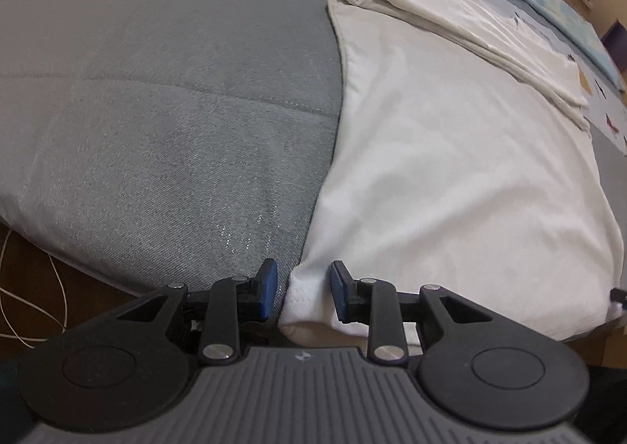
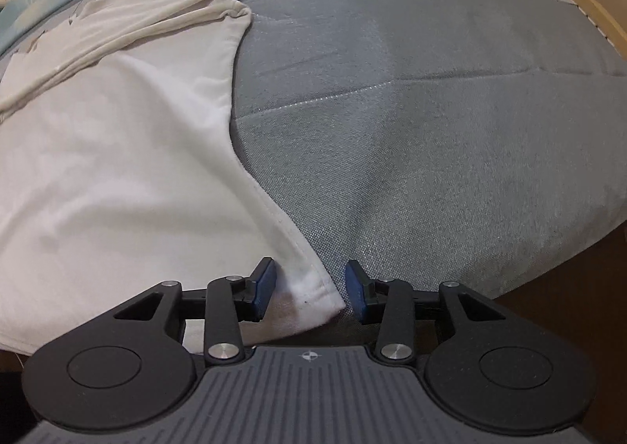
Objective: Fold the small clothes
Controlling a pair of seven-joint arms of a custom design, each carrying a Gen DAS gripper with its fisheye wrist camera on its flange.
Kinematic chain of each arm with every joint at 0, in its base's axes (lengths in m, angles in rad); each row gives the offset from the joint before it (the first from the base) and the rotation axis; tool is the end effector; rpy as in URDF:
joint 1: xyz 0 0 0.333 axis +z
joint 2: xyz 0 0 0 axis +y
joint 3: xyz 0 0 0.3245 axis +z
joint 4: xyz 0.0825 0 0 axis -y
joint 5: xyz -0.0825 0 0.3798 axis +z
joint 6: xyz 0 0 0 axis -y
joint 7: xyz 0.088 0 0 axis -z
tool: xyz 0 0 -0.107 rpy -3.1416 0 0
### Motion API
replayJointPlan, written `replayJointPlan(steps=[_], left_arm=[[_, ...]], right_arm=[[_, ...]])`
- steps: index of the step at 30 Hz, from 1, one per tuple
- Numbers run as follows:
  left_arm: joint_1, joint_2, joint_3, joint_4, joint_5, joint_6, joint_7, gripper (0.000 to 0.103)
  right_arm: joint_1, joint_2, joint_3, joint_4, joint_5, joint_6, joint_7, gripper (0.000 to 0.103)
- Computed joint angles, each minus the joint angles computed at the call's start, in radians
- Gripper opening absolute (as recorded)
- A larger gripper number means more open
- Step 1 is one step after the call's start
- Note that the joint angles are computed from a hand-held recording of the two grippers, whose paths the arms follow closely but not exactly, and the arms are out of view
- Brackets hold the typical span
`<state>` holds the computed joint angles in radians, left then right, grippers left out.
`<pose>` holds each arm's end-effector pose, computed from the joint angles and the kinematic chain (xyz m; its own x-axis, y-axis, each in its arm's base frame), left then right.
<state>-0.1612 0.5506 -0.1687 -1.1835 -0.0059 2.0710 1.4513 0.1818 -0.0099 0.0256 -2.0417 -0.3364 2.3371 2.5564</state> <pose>0.7158 -0.2088 0.5182 -0.1881 -0.9731 0.1329 -0.9369 0.1372 -0.3214 0.5614 0.1128 0.4884 -0.5379 -0.8410 -0.0581 -0.7619 0.5145 -0.3934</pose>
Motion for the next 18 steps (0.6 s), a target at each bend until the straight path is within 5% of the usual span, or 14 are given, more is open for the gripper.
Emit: replayJointPlan(steps=[4, 18], left_arm=[[0.001, -0.008, -0.013, -0.017, -0.007, 0.007, 0.046, 0.012], [-0.005, -0.01, -0.007, -0.01, -0.011, -0.024, 0.046, 0.015]], right_arm=[[0.001, 0.001, 0.0, 0.003, 0.008, -0.003, -0.006, 0.042], [-0.003, -0.009, 0.002, -0.022, 0.11, 0.045, -0.056, 0.041]])
